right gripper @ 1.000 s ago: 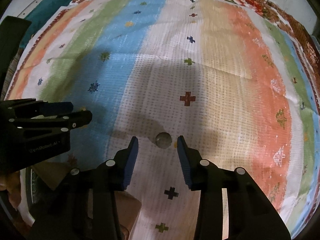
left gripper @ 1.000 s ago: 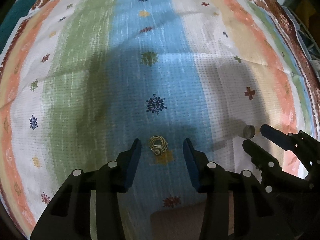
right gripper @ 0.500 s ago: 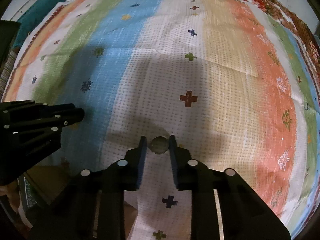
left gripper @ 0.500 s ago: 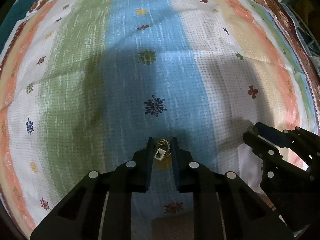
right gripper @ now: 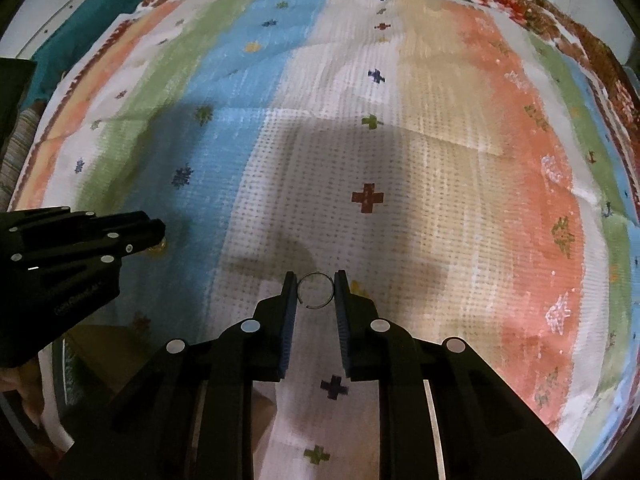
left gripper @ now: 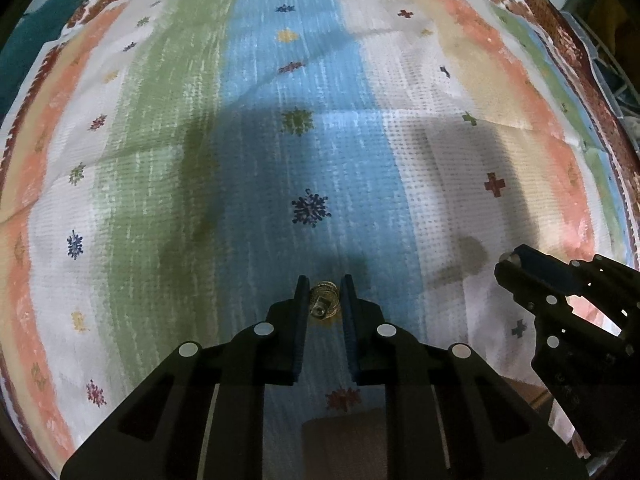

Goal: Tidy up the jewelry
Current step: 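Carry the gold ring with left tool while right tool carries silver ring to tin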

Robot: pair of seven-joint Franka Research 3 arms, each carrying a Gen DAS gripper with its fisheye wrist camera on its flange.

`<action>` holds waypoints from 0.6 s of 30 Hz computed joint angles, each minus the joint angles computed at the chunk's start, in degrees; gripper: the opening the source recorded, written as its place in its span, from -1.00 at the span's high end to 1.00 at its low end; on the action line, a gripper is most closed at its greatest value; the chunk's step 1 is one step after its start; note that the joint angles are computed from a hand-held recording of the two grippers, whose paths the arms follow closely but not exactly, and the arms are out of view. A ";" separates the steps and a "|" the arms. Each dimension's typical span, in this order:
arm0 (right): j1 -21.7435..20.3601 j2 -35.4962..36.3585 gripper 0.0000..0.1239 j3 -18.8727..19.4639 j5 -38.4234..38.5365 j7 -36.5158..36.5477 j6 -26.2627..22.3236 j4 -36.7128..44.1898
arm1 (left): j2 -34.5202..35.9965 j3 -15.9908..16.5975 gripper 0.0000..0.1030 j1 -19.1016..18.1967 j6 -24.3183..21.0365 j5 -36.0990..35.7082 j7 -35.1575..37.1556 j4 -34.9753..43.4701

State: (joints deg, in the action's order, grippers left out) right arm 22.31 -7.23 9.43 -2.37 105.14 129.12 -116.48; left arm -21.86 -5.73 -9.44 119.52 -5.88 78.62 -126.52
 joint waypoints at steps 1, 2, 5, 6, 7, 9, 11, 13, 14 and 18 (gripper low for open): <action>0.04 -0.18 0.68 0.02 0.01 -0.05 -0.03 0.02 | -0.35 -0.04 0.70 0.00 -0.01 0.05 -0.06 -0.13; 0.10 -0.63 0.68 0.08 0.01 -0.10 0.01 -0.21 | -0.86 -0.08 0.70 -0.04 -0.04 0.09 -0.12 -0.31; 0.16 -2.18 0.68 0.45 -0.54 0.22 0.40 -1.01 | -1.97 0.23 0.70 -0.29 -0.23 -0.40 0.13 -0.54; 0.16 -2.62 0.68 0.60 -0.62 0.37 0.54 -1.24 | -2.48 0.50 0.70 -0.48 -0.40 -0.98 0.39 -0.56; 0.16 -3.02 0.68 0.69 -0.53 0.44 0.69 -1.46 | -2.90 0.73 0.70 -0.61 -0.47 -1.46 0.59 -0.61; 0.08 -4.09 0.68 0.80 -0.18 0.63 1.08 -2.03 | -3.66 0.89 0.70 -0.68 -0.14 -2.06 0.41 -0.51; -0.03 -4.75 0.68 0.88 0.16 0.54 1.26 -2.34 | -4.81 1.21 0.70 -0.78 -0.22 -2.54 0.55 -0.79; -0.09 -5.43 0.68 1.04 0.56 0.50 1.34 -2.70 | -5.66 1.27 0.70 -0.87 -0.16 -2.70 0.40 -0.89; -0.10 -5.82 0.68 1.17 0.66 0.52 1.38 -2.90 | -5.60 1.15 0.70 -0.96 -0.12 -2.70 0.20 -0.65; -0.26 -7.16 0.68 1.81 0.38 1.23 2.02 -3.65 | -7.19 1.05 0.70 -1.42 -0.30 -2.45 0.20 -0.56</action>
